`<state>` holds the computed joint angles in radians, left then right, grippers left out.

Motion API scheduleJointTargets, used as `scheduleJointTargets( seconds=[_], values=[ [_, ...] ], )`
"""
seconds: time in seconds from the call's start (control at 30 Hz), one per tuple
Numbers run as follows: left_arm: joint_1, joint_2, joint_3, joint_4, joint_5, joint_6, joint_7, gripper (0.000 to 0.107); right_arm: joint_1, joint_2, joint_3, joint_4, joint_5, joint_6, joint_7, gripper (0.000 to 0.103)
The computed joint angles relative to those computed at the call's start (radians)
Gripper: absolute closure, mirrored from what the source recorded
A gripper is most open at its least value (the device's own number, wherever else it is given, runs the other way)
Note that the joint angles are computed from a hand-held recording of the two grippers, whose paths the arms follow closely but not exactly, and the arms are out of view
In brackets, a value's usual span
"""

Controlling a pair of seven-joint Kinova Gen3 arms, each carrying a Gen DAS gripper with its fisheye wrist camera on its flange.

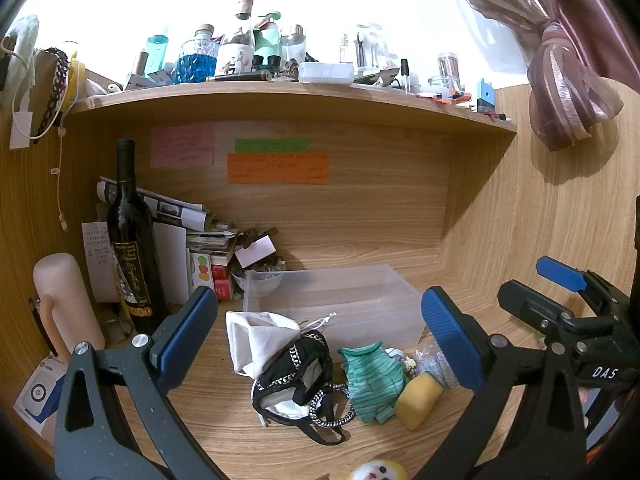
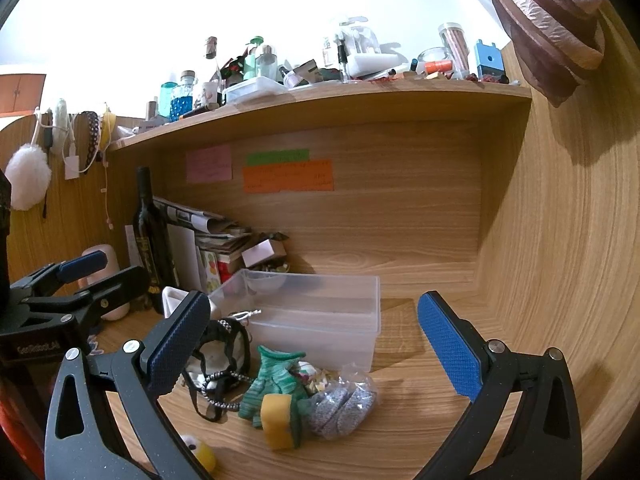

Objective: Organize soft objects

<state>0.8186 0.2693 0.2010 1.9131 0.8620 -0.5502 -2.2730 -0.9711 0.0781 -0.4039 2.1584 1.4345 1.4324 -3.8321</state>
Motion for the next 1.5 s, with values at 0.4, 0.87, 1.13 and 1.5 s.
scheduleJointTargets(
  seconds=[0.4, 0.87, 1.13, 1.5],
  values=[
    [0.003, 0.000, 0.005, 0.004, 0.003, -0.012, -0.002, 0.004, -0.002, -0.006, -0.004, 0.007, 0.000, 0.003, -0.011, 0.000],
    [0.006, 0.001, 0.007, 0.003, 0.013, -0.020, -0.007, 0.004, -0.010, 0.000, -0.005, -0.002, -0.001, 0.010, -0.005, 0.000],
    [0.005, 0.000, 0.008, 0.002, 0.015, -0.019, -0.009, 0.004, -0.006, -0.007, -0.004, 0.004, 0.007, -0.008, -0.015, 0.000],
    [0.002, -0.001, 0.008, 0.010, -0.001, -0.019, 0.014, 0.004, -0.002, -0.013, -0.009, 0.013, 0.013, -0.024, -0.020, 0.000]
  ],
)
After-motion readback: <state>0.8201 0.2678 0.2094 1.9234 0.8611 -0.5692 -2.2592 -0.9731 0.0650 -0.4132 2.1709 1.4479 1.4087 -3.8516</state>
